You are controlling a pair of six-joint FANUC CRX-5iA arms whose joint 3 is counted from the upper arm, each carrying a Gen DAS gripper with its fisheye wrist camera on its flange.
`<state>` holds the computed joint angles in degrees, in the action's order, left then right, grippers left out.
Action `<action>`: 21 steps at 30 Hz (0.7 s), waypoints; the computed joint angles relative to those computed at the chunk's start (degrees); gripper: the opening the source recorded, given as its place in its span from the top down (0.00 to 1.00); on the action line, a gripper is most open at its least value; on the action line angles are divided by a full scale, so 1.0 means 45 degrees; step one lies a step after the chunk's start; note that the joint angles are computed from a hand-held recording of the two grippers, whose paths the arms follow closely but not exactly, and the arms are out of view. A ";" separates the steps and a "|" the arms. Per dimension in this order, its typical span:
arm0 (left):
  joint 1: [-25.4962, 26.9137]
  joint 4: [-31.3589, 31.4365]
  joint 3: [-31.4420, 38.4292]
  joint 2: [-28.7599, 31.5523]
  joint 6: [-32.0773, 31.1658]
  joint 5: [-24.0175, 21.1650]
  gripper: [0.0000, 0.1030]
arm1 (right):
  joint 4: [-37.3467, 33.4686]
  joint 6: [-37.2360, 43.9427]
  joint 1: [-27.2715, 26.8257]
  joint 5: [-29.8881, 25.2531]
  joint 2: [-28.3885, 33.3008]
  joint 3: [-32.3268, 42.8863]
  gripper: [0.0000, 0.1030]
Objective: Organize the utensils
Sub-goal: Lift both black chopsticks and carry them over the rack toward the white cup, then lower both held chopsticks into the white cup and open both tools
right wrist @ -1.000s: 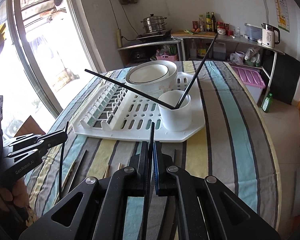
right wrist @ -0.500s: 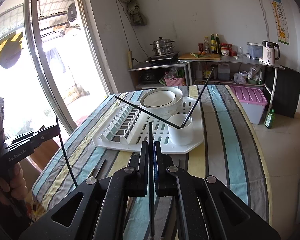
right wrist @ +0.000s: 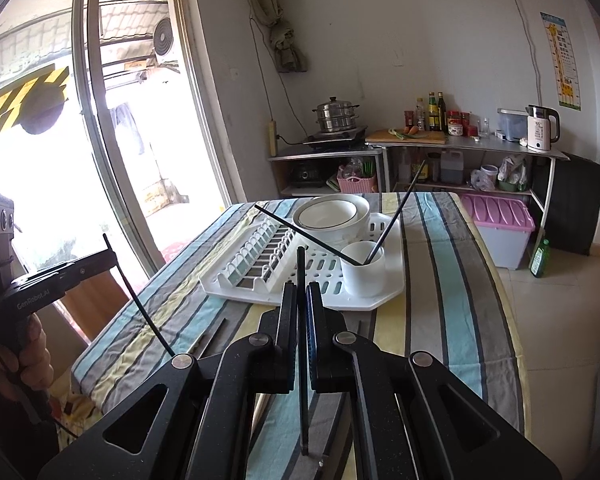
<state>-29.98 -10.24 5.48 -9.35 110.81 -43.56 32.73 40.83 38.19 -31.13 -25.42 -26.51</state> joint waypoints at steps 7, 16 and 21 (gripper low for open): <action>-0.0039 0.0249 0.0407 0.0362 -0.0426 -0.0047 0.96 | 0.0353 -0.0095 -0.0191 0.0238 -0.0021 0.0076 0.96; 0.0041 0.1252 0.2155 0.1812 -0.1564 -0.0374 0.96 | 0.0524 0.0225 -0.0908 0.0443 0.0538 0.0778 0.96; -0.0044 0.1702 0.3523 0.2917 -0.2061 -0.0711 0.96 | 0.0479 0.0557 -0.1294 0.0559 0.0980 0.1329 0.96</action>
